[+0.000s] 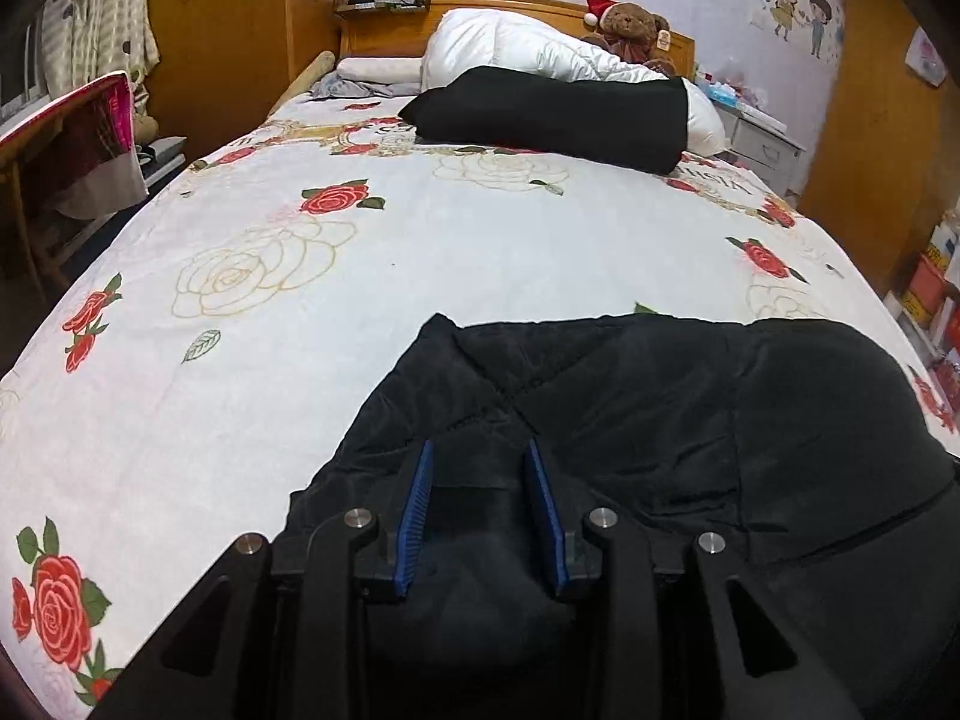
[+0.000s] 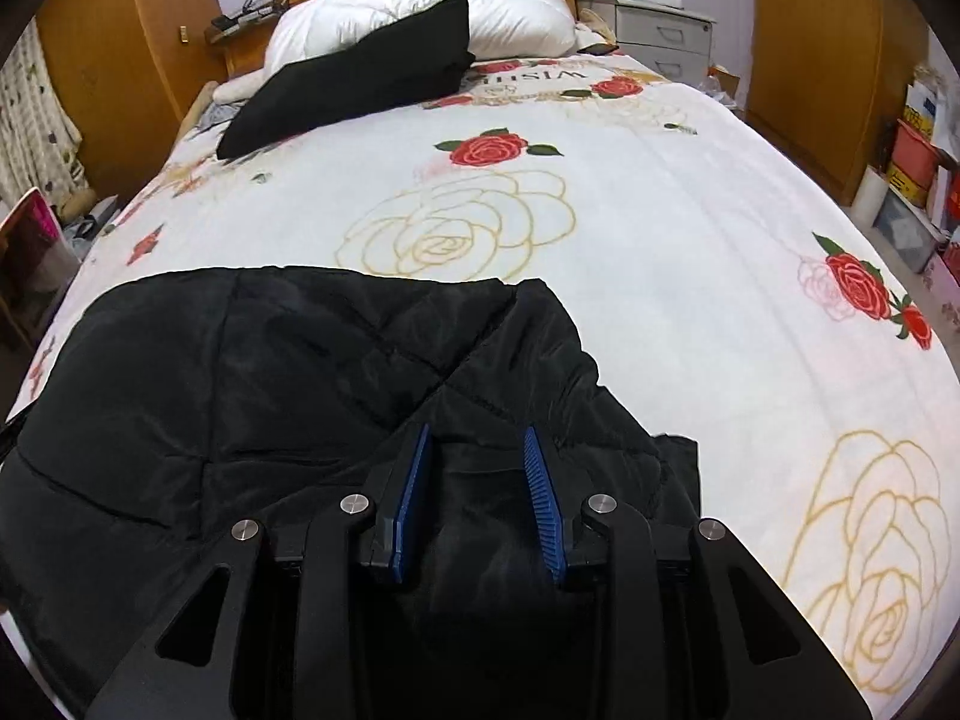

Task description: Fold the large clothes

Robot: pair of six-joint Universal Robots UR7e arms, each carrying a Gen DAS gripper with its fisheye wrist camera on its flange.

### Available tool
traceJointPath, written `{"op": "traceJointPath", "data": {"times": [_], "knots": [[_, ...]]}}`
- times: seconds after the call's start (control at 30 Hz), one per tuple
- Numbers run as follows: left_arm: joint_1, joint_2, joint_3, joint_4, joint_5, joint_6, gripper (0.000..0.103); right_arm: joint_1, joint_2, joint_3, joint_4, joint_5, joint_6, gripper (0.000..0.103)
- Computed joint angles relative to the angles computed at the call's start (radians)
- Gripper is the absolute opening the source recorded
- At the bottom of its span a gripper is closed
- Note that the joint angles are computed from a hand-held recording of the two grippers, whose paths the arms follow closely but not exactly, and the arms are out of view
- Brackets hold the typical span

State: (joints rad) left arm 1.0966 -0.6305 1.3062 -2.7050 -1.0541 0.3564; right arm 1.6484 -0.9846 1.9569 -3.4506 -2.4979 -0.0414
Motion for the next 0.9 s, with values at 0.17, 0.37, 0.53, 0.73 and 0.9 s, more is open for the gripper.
{"op": "traceJointPath", "data": {"times": [0.17, 0.37, 0.53, 0.73, 0.9], "knots": [[0.016, 0.021, -0.015, -0.019, -0.033, -0.008, 0.035, -0.029, 0.008, 0.009, -0.053, 0.043, -0.019, 0.032], [0.012, 0.032, -0.036, 0.013, -0.019, -0.017, 0.035, -0.028, 0.001, 0.006, -0.026, 0.042, 0.000, 0.032], [-0.007, -0.004, -0.058, 0.128, 0.002, -0.054, 0.035, 0.016, -0.067, 0.018, 0.088, 0.016, 0.080, 0.034], [0.003, -0.147, 0.077, 0.053, -0.071, -0.033, 0.035, 0.103, -0.160, 0.160, -0.019, 0.054, 0.075, 0.034], [0.040, -0.153, 0.102, 0.120, -0.068, -0.051, 0.035, 0.049, -0.163, 0.205, 0.063, 0.100, 0.169, 0.031]]}}
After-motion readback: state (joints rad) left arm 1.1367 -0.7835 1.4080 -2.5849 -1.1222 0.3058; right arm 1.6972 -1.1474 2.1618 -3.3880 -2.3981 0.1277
